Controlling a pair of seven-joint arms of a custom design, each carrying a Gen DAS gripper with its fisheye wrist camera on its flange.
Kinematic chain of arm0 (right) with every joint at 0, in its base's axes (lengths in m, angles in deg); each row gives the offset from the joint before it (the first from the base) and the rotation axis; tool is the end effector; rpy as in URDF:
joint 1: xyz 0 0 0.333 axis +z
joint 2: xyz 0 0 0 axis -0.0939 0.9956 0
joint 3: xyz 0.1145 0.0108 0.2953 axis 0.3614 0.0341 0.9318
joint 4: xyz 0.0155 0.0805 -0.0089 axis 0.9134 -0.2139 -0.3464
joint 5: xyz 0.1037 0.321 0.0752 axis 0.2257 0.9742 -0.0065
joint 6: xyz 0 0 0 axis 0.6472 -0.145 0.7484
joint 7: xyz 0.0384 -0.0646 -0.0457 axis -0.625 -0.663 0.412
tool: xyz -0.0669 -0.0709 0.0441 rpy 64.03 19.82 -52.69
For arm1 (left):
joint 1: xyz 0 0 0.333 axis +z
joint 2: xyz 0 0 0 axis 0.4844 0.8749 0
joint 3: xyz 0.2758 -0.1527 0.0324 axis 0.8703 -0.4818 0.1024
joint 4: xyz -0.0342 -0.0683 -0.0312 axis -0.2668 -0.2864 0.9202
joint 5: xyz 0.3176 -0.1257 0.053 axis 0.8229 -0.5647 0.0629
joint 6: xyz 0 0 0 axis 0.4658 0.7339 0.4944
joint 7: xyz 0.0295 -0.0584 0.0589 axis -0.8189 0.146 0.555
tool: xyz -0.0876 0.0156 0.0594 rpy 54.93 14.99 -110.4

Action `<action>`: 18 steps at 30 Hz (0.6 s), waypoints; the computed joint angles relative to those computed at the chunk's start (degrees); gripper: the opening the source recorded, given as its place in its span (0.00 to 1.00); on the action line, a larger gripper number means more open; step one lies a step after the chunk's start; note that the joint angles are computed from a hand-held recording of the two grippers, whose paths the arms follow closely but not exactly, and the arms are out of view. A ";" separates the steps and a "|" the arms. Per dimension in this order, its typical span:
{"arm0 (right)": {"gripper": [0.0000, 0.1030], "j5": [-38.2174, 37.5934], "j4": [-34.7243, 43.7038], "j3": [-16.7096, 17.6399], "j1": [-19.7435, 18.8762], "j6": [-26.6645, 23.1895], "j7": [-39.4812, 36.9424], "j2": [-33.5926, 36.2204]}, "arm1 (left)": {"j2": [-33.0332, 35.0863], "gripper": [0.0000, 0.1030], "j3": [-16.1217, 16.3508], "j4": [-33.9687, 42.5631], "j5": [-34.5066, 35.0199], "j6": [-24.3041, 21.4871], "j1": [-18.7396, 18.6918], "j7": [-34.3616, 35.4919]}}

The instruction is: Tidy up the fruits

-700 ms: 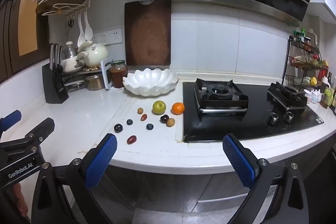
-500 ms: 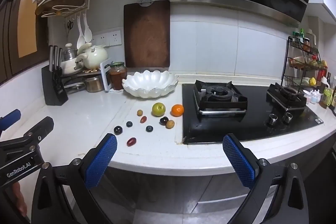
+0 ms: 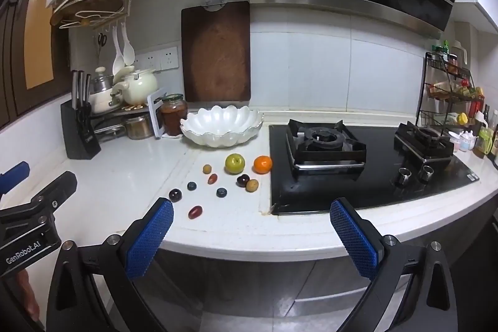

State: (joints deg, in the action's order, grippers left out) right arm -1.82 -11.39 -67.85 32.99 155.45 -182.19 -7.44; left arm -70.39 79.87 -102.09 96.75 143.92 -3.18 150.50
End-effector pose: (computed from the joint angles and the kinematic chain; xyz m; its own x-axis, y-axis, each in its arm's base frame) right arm 0.4870 0.3791 0.5307 -0.4299 -0.9022 -0.0343 -0.3898 0.2197 -0.8943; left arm 0.5648 -0.2463 0.5509 -0.3889 -0.9182 -0.0752 -0.3485 0.2221 -0.9106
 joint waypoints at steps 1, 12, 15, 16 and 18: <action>0.99 0.03 -0.05 -0.01 -0.04 0.12 -0.02 -0.07 | -0.02 1.00 -0.63 0.02 -0.07 -0.08 0.55 0.13; 0.99 -0.28 0.19 0.08 0.24 -0.59 0.02 -0.04 | -0.44 1.00 -2.90 -0.82 -0.67 0.52 2.60 0.77; 0.99 -0.65 0.09 0.10 0.37 -0.87 0.07 -0.07 | -0.49 1.00 -2.66 -0.95 -1.28 0.66 2.32 1.23; 0.99 -0.81 -0.01 0.12 0.43 -0.95 0.18 -0.12 | -0.52 1.00 -2.05 -1.03 -1.52 0.70 1.71 1.20; 0.99 -1.00 -0.08 0.12 0.35 -0.86 0.01 -0.22 | -0.70 1.00 -2.16 -1.35 -2.03 0.84 1.79 1.51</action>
